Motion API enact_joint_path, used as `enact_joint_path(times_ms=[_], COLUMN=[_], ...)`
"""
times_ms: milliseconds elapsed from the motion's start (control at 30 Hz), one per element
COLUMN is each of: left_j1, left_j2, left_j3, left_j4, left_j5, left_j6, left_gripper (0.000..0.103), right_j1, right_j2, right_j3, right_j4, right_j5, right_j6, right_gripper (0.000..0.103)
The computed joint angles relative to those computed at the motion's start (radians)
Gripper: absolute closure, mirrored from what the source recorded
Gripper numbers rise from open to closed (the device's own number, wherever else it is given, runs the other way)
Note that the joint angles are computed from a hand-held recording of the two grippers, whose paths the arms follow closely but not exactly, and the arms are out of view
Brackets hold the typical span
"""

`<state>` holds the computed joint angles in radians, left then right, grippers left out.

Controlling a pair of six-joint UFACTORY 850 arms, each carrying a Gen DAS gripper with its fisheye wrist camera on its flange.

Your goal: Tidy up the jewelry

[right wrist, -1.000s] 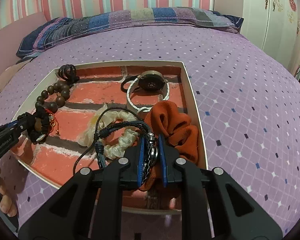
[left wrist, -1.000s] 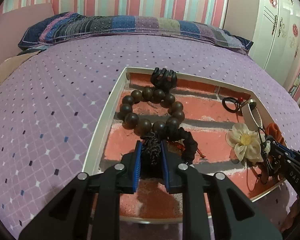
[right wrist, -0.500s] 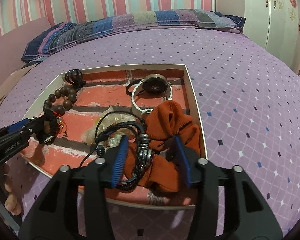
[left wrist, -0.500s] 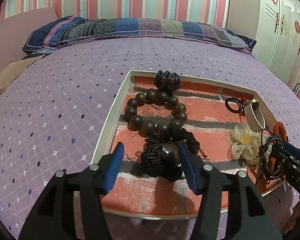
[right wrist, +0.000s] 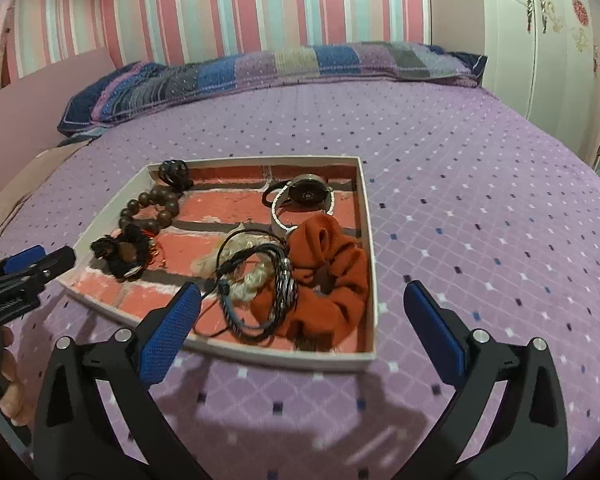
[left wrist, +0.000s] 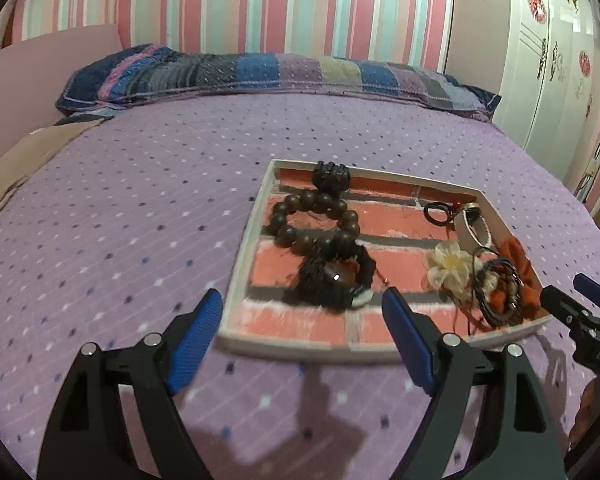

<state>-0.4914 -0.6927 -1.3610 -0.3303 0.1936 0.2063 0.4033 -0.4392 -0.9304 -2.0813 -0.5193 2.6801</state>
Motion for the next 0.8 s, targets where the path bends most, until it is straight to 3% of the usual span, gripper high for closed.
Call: enact_joint_path(times_ms=[100,200,400,533,667,800], left_j1=[-0.005,-0.008,-0.048,-0.087,-0.14,-0.167], left_j2=[0.086,0.165,0.326,0.41,0.477,0.5], left_j3=[0.122,0.23,0.441,0.536,0.622,0.649], left_j4=[-0.109,-0.107,-0.277,-0.364,-0.436,-0.466], left_j5=[0.078,0.129,0.197,0.236,0.33,0.344], left_j6=[0.086,0.061,0.178,0.25,0.312,0.324], left_gripper=[0.01,0.009,0.007,0.005,0.005,0.005], right_j1=[0.042,0.1,0.213,0.289,0.327,0.353], right_j2=[0.039,0.075,0.178,0.233,0.285,0.301], right_j3=[0.052,0.099,0.199,0.236,0.279,0.296], right_j4=[0.03,0.084,0.183,0.278,0.283,0.346], right_j5=[-0.05,-0.115,-0.178,-0.219,-0.23,-0.228], right_j6=[-0.003,-0.035,-0.03,-0.086,-0.061,-0.076], right_gripper=[0.004,0.004,0.004,0.004,0.004,0.004])
